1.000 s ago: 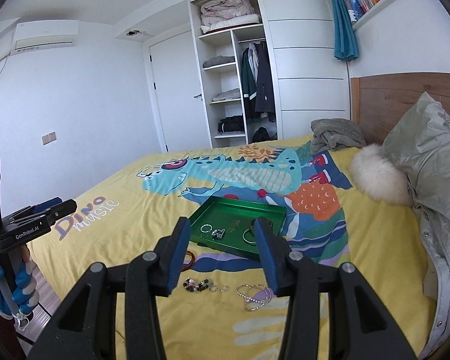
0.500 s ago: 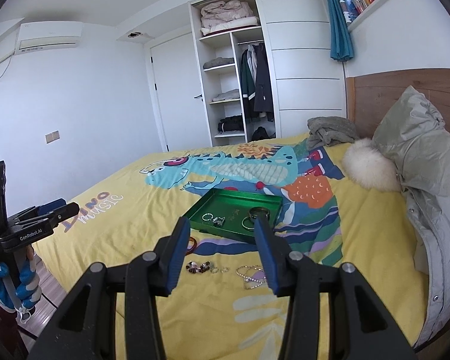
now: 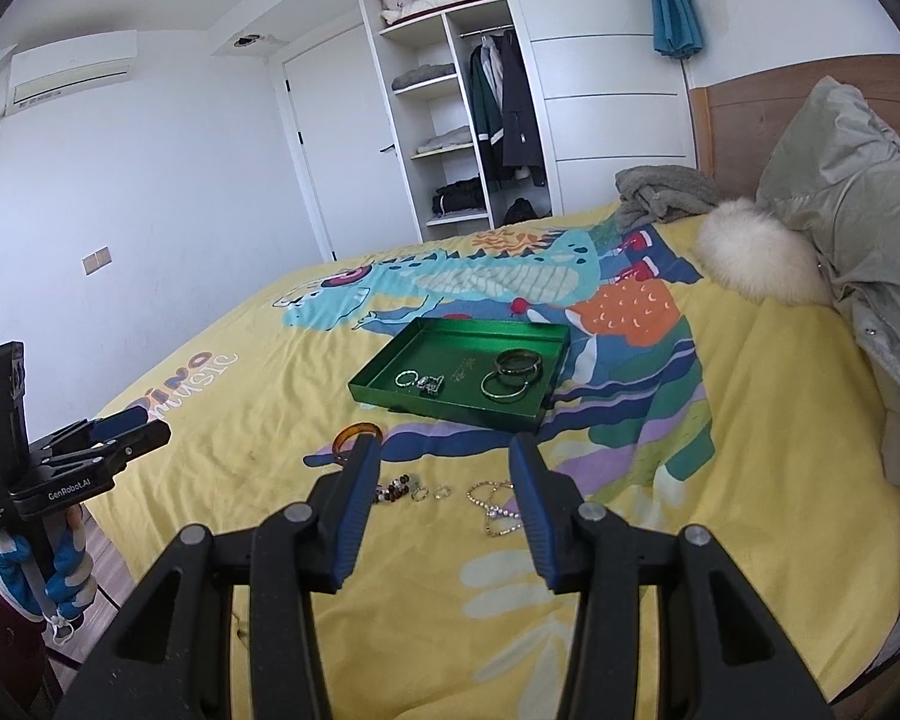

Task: Organize jewelry
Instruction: 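Move both open tools toward the remaining jewelry on the bed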

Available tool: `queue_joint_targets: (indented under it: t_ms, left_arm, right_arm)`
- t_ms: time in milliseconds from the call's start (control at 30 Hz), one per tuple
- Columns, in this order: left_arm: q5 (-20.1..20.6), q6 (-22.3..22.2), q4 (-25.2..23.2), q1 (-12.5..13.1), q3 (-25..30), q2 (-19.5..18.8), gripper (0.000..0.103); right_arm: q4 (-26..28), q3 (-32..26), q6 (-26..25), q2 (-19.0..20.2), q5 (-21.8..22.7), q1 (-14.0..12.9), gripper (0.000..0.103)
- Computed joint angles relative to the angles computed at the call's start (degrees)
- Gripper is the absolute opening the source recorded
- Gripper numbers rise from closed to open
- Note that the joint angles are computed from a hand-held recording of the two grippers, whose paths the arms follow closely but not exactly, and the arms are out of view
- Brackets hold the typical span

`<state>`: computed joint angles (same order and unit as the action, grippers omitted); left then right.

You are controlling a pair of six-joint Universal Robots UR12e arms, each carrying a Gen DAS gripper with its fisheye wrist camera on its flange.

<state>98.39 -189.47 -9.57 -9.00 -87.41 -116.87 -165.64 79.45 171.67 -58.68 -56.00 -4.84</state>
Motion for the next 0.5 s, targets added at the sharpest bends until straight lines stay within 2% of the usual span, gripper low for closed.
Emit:
queue_joint_targets:
  t_ms: [200,500]
  left_arm:
    - [-2.7,-0.1,-2.6,0.8,1.7,-2.3,0.064]
    - [-6.2,3.0,-7.7,1.0,6.3,-6.9,0.064]
  right_arm:
    - [3.6,-2.8,-0.1,2.7,-1.2,0.3,0.043]
    - [9.7,-8.1,-0.1,7.3,-2.3,0.7,0.043]
